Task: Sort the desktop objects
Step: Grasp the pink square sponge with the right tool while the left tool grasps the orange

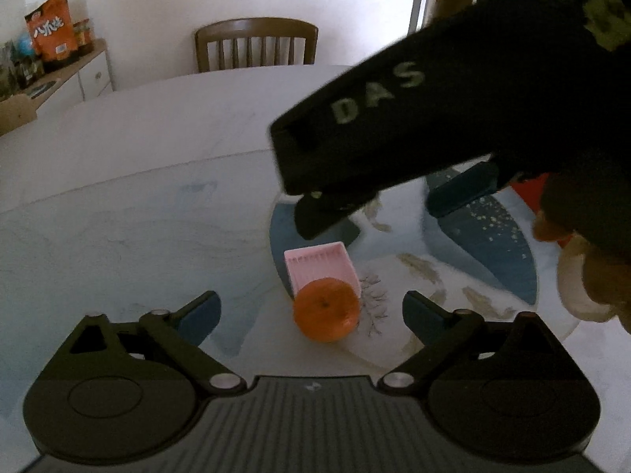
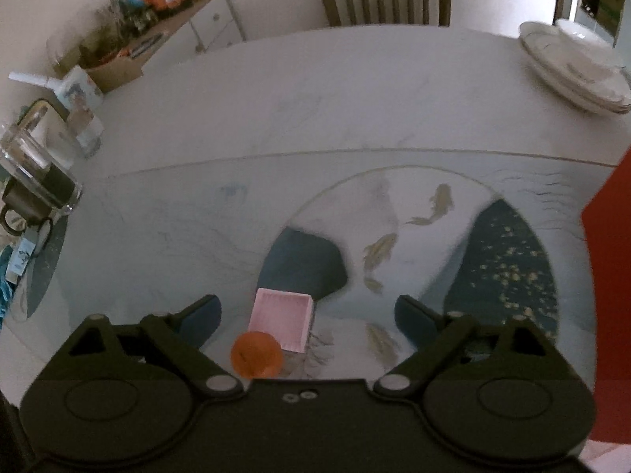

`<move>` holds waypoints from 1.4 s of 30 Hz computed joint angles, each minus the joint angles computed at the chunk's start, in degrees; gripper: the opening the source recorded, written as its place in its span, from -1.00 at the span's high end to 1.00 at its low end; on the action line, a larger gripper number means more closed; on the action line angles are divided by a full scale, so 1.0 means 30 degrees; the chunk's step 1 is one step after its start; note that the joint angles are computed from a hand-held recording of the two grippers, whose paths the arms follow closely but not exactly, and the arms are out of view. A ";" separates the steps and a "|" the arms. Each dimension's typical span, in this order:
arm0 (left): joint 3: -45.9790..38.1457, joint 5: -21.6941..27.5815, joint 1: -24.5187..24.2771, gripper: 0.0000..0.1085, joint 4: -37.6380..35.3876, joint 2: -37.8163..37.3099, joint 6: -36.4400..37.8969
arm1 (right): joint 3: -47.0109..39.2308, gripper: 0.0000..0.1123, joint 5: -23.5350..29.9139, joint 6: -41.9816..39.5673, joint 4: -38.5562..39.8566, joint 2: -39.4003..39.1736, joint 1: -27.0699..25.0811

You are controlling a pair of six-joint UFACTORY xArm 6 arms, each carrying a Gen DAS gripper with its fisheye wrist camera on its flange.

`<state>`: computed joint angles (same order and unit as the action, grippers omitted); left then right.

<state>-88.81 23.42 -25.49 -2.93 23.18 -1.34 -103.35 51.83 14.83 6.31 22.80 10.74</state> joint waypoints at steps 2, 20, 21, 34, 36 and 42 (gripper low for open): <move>-0.0052 -0.0023 0.0067 -0.73 0.0268 0.0116 -0.0169 | -0.0967 -0.65 0.0570 -0.0039 0.0152 0.0746 0.0015; 0.0281 -0.0422 -0.0061 -0.03 0.2043 0.0252 -0.1335 | -0.5760 -0.11 0.3917 0.0316 -0.0352 0.4194 0.0505; 0.0361 -0.0499 -0.0080 0.00 0.1974 0.0219 -0.1212 | -0.5851 -0.04 0.3973 0.0301 -0.0497 0.4241 0.0548; 0.1043 -0.0907 -0.0314 0.35 0.2234 -0.0289 -0.0541 | -0.5563 0.36 0.3856 0.0814 -0.0722 0.3994 0.0656; 0.1061 -0.0931 -0.0295 0.36 0.1954 -0.0288 -0.0316 | -0.5904 0.88 0.4163 0.0793 -0.0750 0.4189 0.0632; 0.1095 -0.0918 -0.0216 0.37 0.1652 -0.0323 0.0011 | -0.4675 0.68 0.3696 0.0730 0.0291 0.3459 0.0258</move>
<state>-85.52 20.66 -26.14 2.02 22.22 -1.31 -117.37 62.92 17.02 7.18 33.18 11.51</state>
